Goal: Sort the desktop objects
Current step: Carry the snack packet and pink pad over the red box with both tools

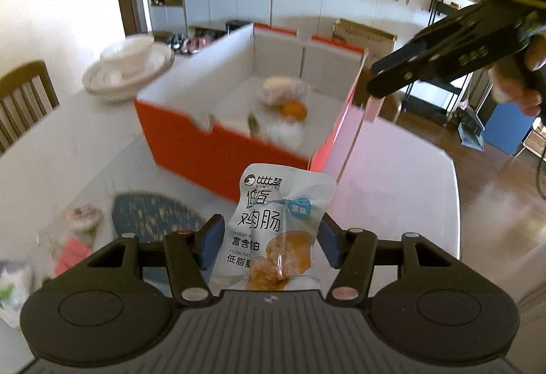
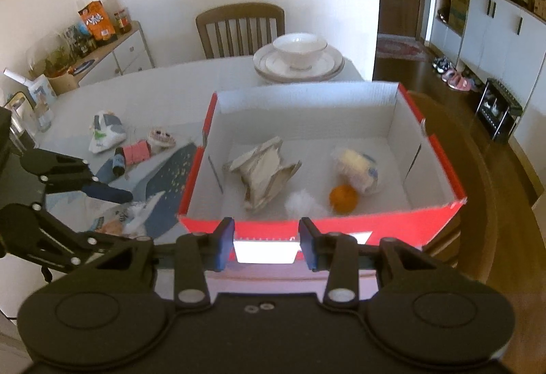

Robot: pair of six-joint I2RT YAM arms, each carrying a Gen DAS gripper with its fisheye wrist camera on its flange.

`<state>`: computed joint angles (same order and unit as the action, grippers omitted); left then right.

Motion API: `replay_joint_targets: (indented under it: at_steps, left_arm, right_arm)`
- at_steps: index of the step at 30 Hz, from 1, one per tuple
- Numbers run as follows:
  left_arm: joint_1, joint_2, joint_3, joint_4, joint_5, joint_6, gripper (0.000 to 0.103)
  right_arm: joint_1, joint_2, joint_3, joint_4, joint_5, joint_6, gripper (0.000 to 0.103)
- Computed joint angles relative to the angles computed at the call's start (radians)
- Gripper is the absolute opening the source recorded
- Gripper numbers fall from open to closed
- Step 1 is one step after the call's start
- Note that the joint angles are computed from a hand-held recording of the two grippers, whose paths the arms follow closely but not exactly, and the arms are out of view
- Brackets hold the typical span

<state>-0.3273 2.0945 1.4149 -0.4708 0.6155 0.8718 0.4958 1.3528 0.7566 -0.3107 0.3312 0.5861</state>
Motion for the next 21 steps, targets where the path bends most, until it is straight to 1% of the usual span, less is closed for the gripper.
replay_joint_targets:
  at_steps: [5, 9, 15, 21]
  left_arm:
    - [-0.04, -0.042, 0.032, -0.004, 0.008, -0.058, 0.058]
    - [-0.073, -0.038, 0.085, -0.014, -0.004, -0.087, 0.058]
    - [-0.138, 0.024, 0.193, -0.01, -0.056, -0.139, 0.058]
    - [-0.205, 0.142, 0.371, -0.055, -0.111, -0.18, 0.058]
  right_arm:
    - [-0.059, -0.023, 0.002, 0.026, -0.019, -0.085, 0.04]
    - [-0.113, -0.026, 0.003, 0.056, -0.038, -0.157, 0.04]
    - [-0.195, 0.004, 0.001, 0.104, -0.078, -0.236, 0.04]
    - [-0.269, 0.043, -0.005, 0.152, -0.118, -0.297, 0.04]
